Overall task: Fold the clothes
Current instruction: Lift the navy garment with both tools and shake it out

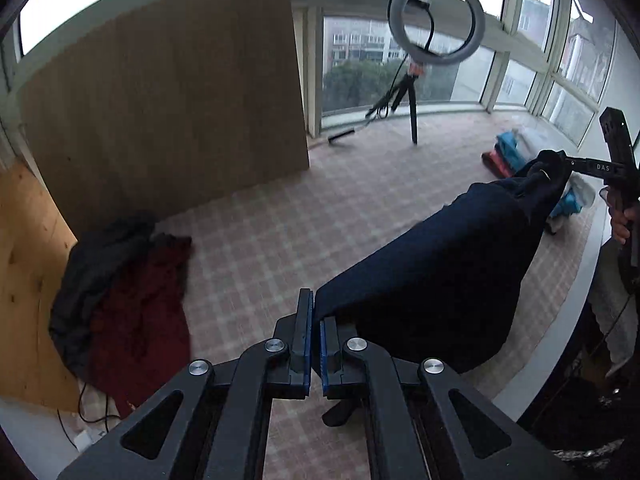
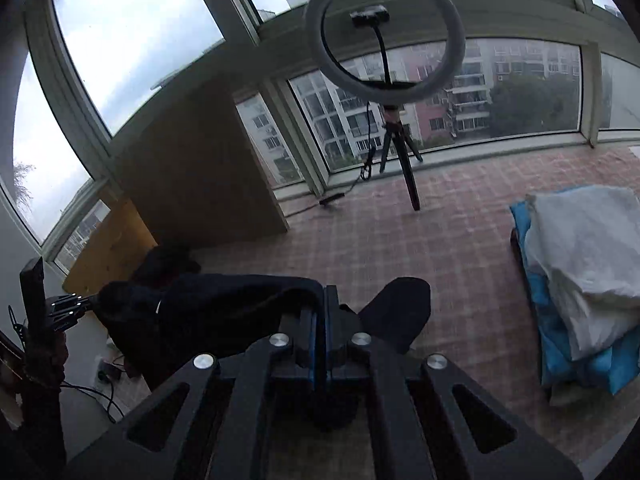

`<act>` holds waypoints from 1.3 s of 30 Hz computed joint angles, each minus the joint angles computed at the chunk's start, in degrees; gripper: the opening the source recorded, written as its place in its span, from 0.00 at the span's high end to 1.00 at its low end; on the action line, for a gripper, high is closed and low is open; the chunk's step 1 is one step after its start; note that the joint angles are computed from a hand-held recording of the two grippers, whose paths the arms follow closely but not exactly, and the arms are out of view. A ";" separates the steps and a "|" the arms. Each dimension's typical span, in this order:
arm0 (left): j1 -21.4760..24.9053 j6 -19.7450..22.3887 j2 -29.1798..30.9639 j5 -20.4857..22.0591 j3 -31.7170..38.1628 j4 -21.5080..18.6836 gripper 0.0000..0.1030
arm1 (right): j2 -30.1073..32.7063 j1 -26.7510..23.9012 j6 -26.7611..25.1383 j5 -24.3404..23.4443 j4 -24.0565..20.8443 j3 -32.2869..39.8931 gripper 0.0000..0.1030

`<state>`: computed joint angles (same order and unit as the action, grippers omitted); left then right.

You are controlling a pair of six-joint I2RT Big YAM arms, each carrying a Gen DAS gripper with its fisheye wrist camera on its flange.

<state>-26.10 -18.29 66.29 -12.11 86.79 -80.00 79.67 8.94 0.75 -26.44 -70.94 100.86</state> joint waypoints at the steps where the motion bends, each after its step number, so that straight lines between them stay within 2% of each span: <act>1: -0.69 0.25 0.76 -0.72 -2.74 0.58 0.98 | 1.01 1.04 -0.11 2.90 0.08 -3.13 0.98; 2: -1.05 0.25 1.55 -0.83 -4.92 1.20 0.98 | 1.93 1.31 0.33 3.72 0.34 -5.46 0.98; 5: 0.73 -1.61 2.37 4.24 -7.87 3.21 0.98 | 4.51 1.37 1.08 5.33 0.53 -9.56 0.98; 8: 3.18 -2.69 3.39 8.02 -9.34 5.65 0.98 | 6.27 0.91 0.40 4.79 -1.53 -8.83 0.98; 9: 4.37 -3.11 3.92 8.57 -9.10 6.47 0.93 | 6.96 0.92 -0.16 4.33 -1.77 -7.87 0.98; 10: 5.80 -4.51 5.21 8.35 -8.55 6.56 0.83 | 7.53 1.19 -0.67 4.44 -1.07 -7.20 0.98; 11: 7.13 -5.67 7.02 6.91 -7.95 5.96 0.78 | 8.60 1.46 -0.48 5.46 -0.13 -6.10 0.97; 13: 8.76 -6.03 9.41 5.41 -6.81 4.26 0.76 | 12.68 2.43 -0.17 10.32 -2.67 -1.89 0.93; 14: 8.74 -5.70 9.16 5.47 -6.84 4.38 0.76 | 14.82 2.91 0.04 12.77 -4.13 0.41 0.90; 15: 8.19 -4.73 8.46 5.69 -6.96 4.80 0.76 | 15.23 2.90 -0.86 12.01 -4.09 0.85 0.90; 17: 6.63 -1.77 7.48 5.56 -6.75 5.31 0.69 | 15.33 2.99 -4.04 10.39 -3.84 1.25 0.89; 18: 6.02 -0.47 7.64 5.39 -6.47 5.35 0.57 | 15.03 3.24 -6.37 10.56 -3.98 1.35 0.87; 19: 5.41 0.82 7.81 5.21 -6.18 5.39 0.44 | 14.66 3.45 -8.07 11.22 -3.97 1.36 0.79; 20: 4.96 1.92 8.18 5.14 -5.91 5.33 0.39 | 14.50 3.48 -9.38 11.36 -4.10 1.58 0.68; 21: 5.02 2.42 9.12 5.36 -5.75 4.96 0.33 | 14.65 3.32 -10.65 10.56 -4.50 2.07 0.63; 22: 5.08 2.92 10.09 5.57 -5.57 4.58 0.33 | 15.12 3.12 -11.54 9.72 -4.88 2.79 0.59; 27: 6.42 0.63 14.67 9.81 -6.15 4.46 0.35 | 19.07 2.53 -14.72 6.76 -6.78 7.43 0.58; 29: 6.17 -0.29 15.67 10.77 -6.49 4.93 0.54 | 21.65 2.60 -16.31 5.57 -9.01 9.72 0.56; 30: 5.69 -0.91 15.57 9.91 -6.61 5.46 0.66 | 22.95 2.84 -17.30 5.19 -10.51 10.73 0.56; 31: 5.60 -1.22 15.41 10.77 -6.52 5.62 0.97 | 23.99 3.16 -18.29 5.23 -11.73 11.39 0.56; 32: 5.49 -1.72 15.19 11.35 -6.40 5.69 0.96 | 24.73 3.40 -19.29 4.95 -12.68 11.70 0.56; 34: 4.96 -2.93 13.39 9.59 -5.99 5.69 0.97 | 24.66 3.55 -20.36 3.36 -13.21 11.06 0.56; 36: 4.59 -3.08 10.34 7.64 -5.60 6.28 0.97 | 24.52 2.72 -23.02 -3.26 -16.09 11.64 0.56; 39: 4.96 -2.68 5.32 5.52 -4.86 5.70 0.97 | 24.45 1.63 -23.11 -8.43 -17.65 13.33 0.56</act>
